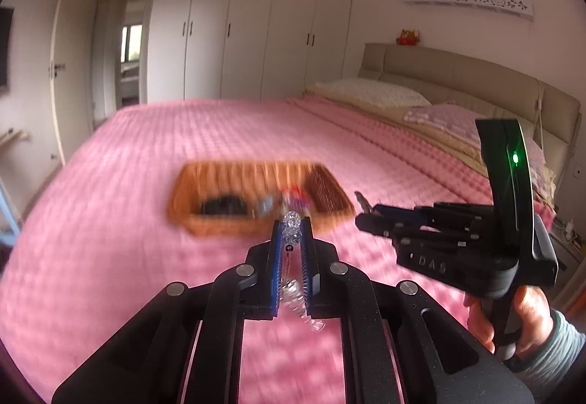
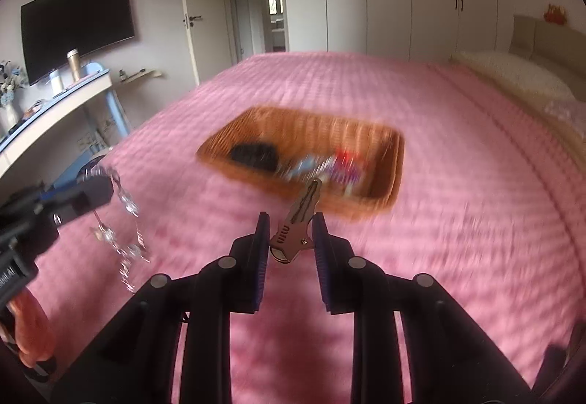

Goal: Organize jewelry
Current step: 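Carry the bracelet and key into the wicker basket and open both tools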

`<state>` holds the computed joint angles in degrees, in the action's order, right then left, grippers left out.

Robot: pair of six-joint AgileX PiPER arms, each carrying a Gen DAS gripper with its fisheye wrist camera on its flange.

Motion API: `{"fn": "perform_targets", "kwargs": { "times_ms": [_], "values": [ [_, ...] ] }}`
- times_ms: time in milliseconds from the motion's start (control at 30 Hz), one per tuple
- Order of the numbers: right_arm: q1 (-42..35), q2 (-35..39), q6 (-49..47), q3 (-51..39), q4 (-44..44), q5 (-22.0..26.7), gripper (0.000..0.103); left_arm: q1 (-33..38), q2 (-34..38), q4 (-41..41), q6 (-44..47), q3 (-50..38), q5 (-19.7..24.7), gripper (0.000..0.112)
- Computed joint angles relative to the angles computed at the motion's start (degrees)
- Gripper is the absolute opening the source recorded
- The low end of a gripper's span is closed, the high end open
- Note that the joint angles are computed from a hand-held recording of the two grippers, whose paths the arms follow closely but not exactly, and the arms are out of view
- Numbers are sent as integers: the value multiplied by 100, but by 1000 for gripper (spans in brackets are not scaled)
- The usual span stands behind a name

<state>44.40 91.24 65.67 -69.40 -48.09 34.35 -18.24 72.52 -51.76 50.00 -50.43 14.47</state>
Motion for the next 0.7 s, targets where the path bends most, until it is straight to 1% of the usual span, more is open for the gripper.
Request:
{"fn": "perform_targets", "kwargs": {
  "times_ms": [33,100,167,233,267,333,367,400,500,567,633,700],
  "values": [
    [-151,148,-250,-221,132,-38,21,19,211,-96,101,-226,0,7],
    [-478,533,-737,-729,436,-126,21,76,877,-210,165,-924,2,7],
    [-744,862,-1204,-1163,786,-212,21,159,1468,-347,237,-1546,98,7],
    [-1071,1354,-1917,-1808,1400,-272,21,172,2194,23,-185,-2328,123,7],
    [-1170,1517,-2170,-2018,1647,-276,21,183,2449,150,-335,-2608,173,7],
    [-1415,2004,-2808,-2671,2273,-153,21,198,3019,545,-821,-3279,310,7],
    [-1523,2217,-3095,-2954,2578,-81,21,223,3362,749,-1104,-3685,422,7],
    [-1656,2549,-3460,-3405,2976,97,21,245,3664,955,-1393,-4052,532,7],
    [-1898,3261,-4070,-4393,3658,582,21,292,4310,1350,-1901,-4856,785,7],
    [-1995,3621,-4274,-4871,3920,849,21,315,4720,1759,-2307,-5417,992,7],
    [-2038,3910,-4322,-5236,3979,1079,21,340,5028,1935,-2513,-5853,1226,7],
    [-2115,4240,-4455,-5714,4148,1383,21,397,5252,1811,-2483,-6102,1413,7]
  ]
}}
